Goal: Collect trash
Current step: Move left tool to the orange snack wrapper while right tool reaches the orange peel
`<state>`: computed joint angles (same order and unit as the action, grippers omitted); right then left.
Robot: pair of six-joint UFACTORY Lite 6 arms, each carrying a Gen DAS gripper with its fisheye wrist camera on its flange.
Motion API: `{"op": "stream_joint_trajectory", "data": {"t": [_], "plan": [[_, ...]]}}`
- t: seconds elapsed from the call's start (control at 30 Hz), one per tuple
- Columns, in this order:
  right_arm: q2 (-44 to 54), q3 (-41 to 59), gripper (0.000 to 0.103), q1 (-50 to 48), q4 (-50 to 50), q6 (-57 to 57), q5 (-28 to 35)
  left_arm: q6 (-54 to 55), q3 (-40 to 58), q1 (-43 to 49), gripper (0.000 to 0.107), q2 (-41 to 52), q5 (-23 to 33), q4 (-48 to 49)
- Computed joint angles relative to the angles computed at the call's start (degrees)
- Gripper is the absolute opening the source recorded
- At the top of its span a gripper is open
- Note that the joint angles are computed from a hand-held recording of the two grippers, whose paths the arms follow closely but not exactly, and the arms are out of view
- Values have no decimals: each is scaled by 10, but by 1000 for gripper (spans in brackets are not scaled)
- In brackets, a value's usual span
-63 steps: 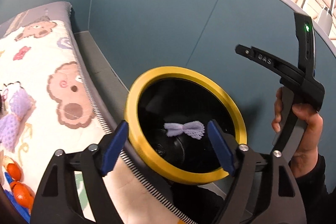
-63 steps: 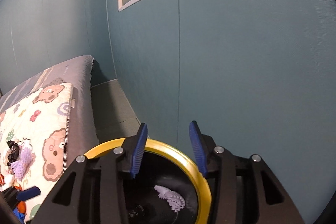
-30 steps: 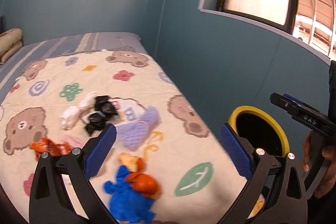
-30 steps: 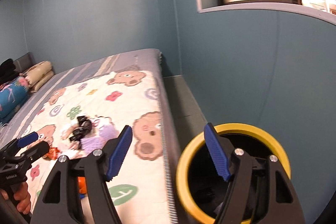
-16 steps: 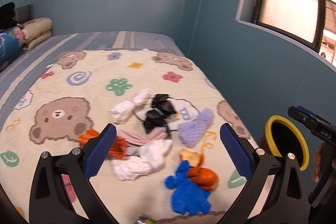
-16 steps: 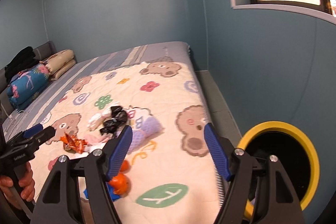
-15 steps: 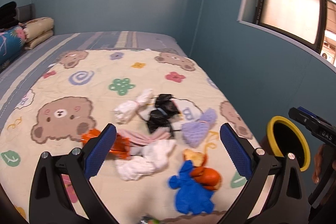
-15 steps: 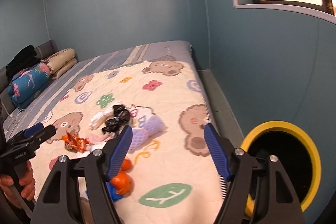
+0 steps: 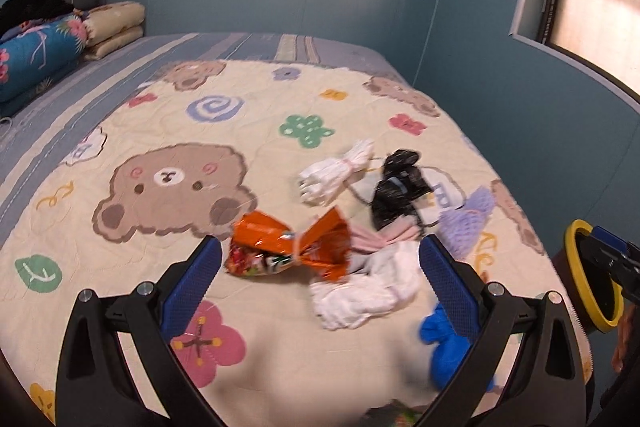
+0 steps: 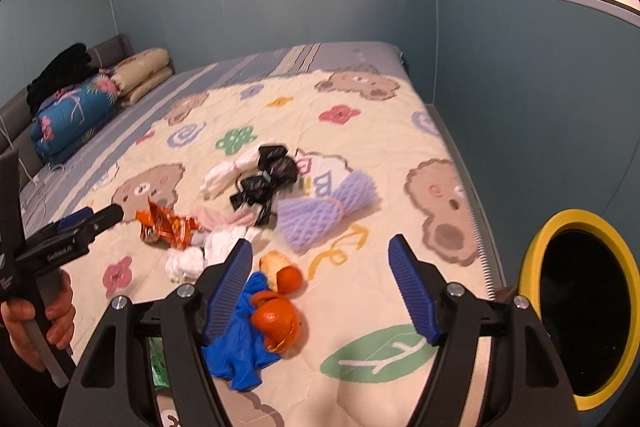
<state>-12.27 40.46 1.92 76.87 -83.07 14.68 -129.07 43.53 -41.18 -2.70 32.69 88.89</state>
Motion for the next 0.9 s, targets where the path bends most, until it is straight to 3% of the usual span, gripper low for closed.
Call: {"op": "stream_joint_trajectory", "data": {"t": [0.43,0.9], "plan": [[87,4,67,36,69,-67,-20,-118,-46,108,95,40,-70,145],[158,0,67,49,126,-138,-14,-286,9,209,95,129,-143,334]]}}
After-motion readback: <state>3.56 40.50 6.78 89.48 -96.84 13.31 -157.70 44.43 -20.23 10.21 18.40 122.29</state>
